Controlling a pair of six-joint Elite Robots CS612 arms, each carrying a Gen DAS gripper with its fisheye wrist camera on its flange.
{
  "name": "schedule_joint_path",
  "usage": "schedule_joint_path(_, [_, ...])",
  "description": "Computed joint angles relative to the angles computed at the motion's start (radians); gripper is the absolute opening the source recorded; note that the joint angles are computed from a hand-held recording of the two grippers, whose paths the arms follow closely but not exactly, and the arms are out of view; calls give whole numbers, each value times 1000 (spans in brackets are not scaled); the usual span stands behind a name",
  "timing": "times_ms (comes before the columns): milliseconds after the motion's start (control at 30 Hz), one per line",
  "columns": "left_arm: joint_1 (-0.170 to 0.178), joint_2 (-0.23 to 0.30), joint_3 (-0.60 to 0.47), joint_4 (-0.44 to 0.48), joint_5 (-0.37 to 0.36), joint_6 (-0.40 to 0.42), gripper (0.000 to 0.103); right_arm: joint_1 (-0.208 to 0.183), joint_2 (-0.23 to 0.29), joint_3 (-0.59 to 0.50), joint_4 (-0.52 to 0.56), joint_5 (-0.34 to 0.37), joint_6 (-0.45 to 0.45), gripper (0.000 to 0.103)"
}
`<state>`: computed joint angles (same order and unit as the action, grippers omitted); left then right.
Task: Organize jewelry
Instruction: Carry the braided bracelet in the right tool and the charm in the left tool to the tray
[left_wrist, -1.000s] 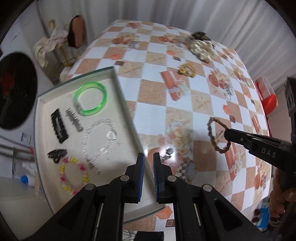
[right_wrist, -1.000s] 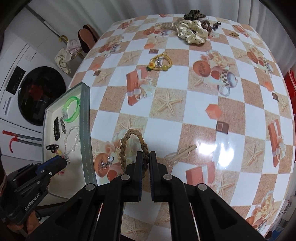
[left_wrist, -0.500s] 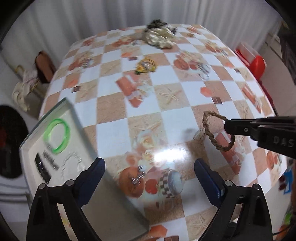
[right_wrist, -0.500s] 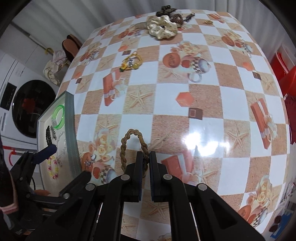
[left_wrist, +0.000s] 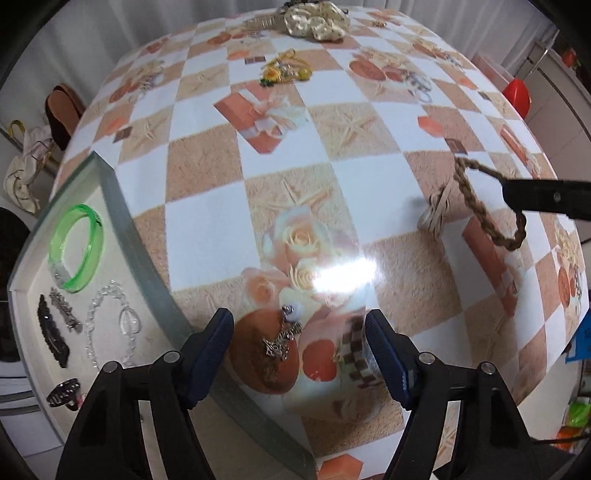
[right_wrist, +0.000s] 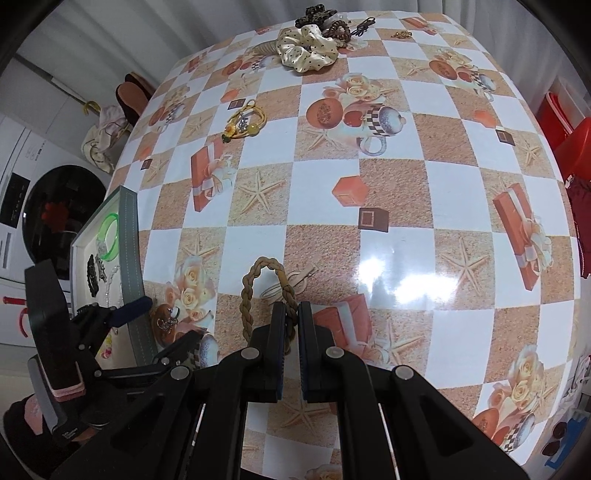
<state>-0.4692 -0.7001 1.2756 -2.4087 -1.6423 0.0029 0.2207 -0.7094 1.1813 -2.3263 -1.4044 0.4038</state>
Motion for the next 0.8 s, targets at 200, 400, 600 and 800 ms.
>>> schedule_joint_path(200, [-1,2,3,-13,-30,18,16,3,4,-6,3,5,-7,7])
schedule_joint_path(400, [22,-4,12,-42,-122,-88,16,5,4,-7,0,4,-8,7])
schedule_joint_path(600, [40,-24,32,-94,-173,-182,16,9,11,-22,2,13,-6,7])
schedule_joint_path(800, [53,-45,50,-137,-173,-221,16,18,21,-47,8,22,-21,7])
